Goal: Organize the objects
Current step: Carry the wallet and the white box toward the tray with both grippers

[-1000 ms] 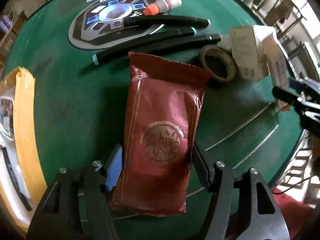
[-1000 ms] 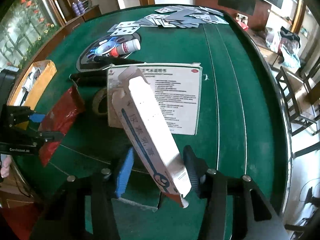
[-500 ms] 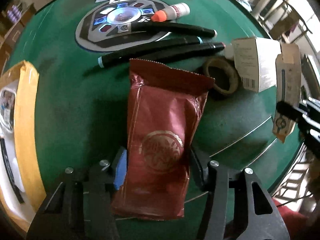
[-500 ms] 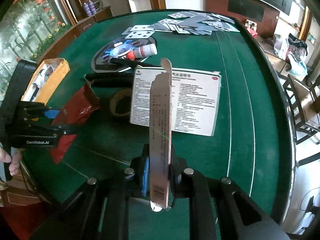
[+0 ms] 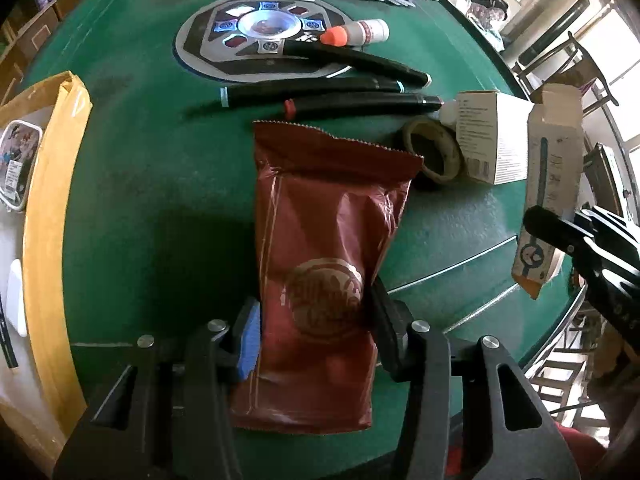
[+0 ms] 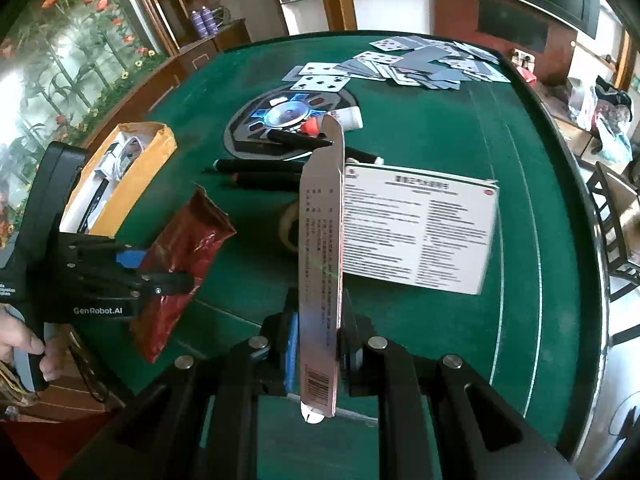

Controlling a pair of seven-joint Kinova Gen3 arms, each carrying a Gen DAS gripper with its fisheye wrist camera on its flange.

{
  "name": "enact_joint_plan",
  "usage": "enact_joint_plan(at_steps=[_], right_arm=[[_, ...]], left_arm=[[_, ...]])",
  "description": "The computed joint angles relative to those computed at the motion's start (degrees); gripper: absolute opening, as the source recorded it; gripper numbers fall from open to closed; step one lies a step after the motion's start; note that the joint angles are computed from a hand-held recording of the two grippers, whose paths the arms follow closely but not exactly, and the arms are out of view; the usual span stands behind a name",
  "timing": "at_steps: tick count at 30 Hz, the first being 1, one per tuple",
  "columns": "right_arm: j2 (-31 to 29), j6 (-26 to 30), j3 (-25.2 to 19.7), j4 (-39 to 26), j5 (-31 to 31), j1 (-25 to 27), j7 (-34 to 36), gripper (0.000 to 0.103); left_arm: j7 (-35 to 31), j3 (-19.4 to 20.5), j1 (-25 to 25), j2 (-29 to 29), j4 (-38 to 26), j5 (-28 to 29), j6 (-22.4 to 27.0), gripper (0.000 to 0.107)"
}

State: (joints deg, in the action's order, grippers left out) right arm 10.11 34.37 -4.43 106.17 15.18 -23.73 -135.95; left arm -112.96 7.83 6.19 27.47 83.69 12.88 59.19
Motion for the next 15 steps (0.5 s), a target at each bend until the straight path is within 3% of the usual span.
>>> enact_joint_plan(at_steps=[10, 15], right_arm=[[1.0, -0.3, -0.2, -1.0, -0.8, -0.6, 0.4, 0.015], [1.5, -0.4, -0.2, -1.6, -1.4, -0.8, 1.0, 0.015]], left_arm=[[-0.6, 0.9, -0.5, 0.3, -2.3, 1.5, 0.3, 0.047], [-2.9, 0.2, -3.1, -1.6, -2.1, 2.5, 2.3, 0.047]])
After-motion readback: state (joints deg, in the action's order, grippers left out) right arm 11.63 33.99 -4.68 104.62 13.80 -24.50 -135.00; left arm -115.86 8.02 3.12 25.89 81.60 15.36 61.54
